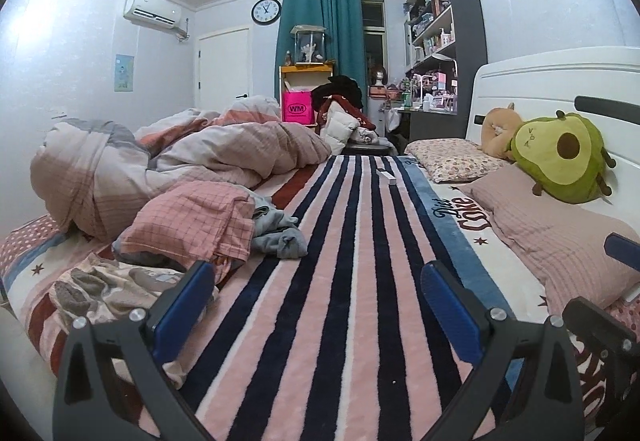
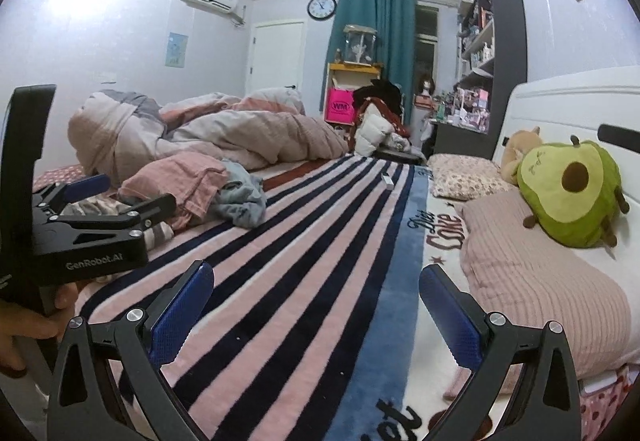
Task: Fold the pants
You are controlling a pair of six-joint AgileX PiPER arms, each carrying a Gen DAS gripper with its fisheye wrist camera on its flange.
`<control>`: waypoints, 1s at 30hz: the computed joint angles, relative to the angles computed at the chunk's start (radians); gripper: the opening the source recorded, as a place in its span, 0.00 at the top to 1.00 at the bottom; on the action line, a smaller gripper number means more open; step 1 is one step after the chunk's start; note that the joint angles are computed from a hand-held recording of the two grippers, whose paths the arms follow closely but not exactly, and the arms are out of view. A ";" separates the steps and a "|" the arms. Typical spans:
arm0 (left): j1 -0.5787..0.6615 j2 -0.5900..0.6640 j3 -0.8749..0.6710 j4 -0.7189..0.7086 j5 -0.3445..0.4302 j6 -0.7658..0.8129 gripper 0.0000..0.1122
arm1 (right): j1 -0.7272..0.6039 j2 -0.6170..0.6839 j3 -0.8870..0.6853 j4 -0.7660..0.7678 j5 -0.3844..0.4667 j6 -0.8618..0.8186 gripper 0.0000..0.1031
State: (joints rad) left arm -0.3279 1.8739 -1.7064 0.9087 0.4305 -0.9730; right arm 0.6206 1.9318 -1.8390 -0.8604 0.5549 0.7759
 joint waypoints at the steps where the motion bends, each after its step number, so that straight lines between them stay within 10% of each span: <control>1: -0.003 -0.003 0.004 0.017 0.006 -0.015 0.09 | 0.001 0.001 -0.001 0.004 -0.006 -0.007 0.01; 30: 0.007 -0.023 0.037 0.044 -0.004 -0.050 0.09 | -0.002 0.017 -0.033 0.055 0.008 -0.029 0.01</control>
